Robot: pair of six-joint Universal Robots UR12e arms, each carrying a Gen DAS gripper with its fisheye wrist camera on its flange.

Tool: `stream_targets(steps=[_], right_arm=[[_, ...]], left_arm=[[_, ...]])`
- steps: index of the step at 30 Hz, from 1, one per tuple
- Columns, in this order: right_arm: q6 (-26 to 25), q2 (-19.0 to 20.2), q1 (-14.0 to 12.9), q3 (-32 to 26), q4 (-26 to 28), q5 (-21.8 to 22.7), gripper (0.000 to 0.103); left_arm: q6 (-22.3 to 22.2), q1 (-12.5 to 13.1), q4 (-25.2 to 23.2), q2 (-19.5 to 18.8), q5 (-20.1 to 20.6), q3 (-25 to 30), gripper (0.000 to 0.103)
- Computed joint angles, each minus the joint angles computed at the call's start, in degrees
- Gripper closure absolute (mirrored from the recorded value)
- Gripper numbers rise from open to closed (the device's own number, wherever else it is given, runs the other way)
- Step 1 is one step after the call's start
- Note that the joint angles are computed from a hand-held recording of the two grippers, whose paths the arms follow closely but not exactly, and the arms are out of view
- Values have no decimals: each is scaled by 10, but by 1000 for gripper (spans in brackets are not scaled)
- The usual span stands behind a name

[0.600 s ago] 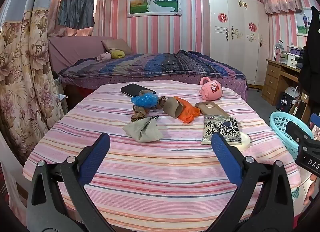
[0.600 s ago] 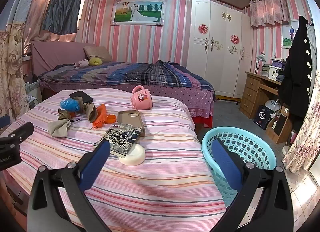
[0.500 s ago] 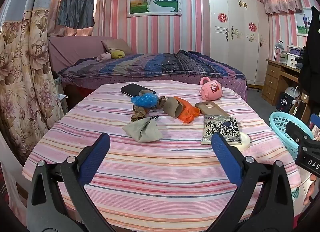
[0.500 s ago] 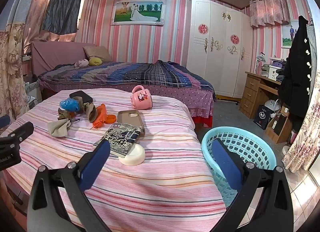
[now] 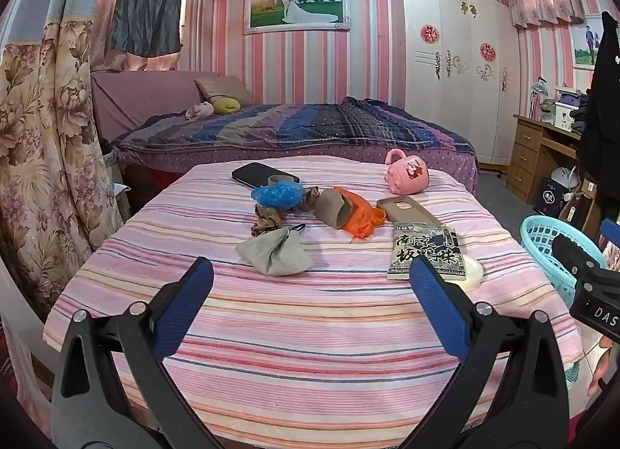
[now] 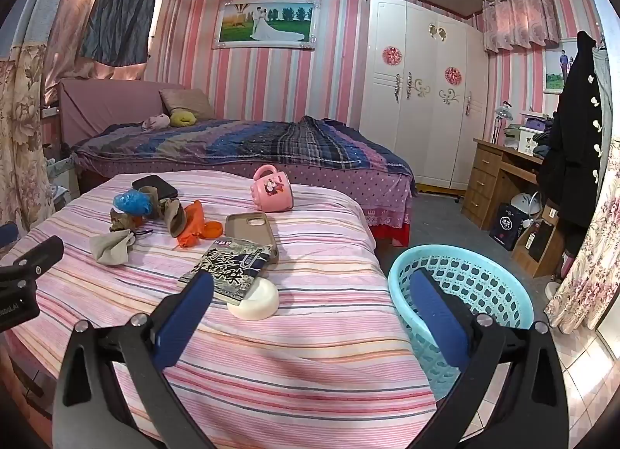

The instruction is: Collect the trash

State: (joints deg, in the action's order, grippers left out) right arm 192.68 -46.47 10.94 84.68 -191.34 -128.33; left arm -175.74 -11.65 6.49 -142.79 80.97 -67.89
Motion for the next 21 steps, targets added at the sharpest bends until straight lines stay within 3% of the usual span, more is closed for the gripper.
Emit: stream_targets(steps=[21], right_arm=[[0, 1, 0, -2, 1, -1, 4]], left_arm=[[-3, -4, -4, -3, 2, 7, 5]])
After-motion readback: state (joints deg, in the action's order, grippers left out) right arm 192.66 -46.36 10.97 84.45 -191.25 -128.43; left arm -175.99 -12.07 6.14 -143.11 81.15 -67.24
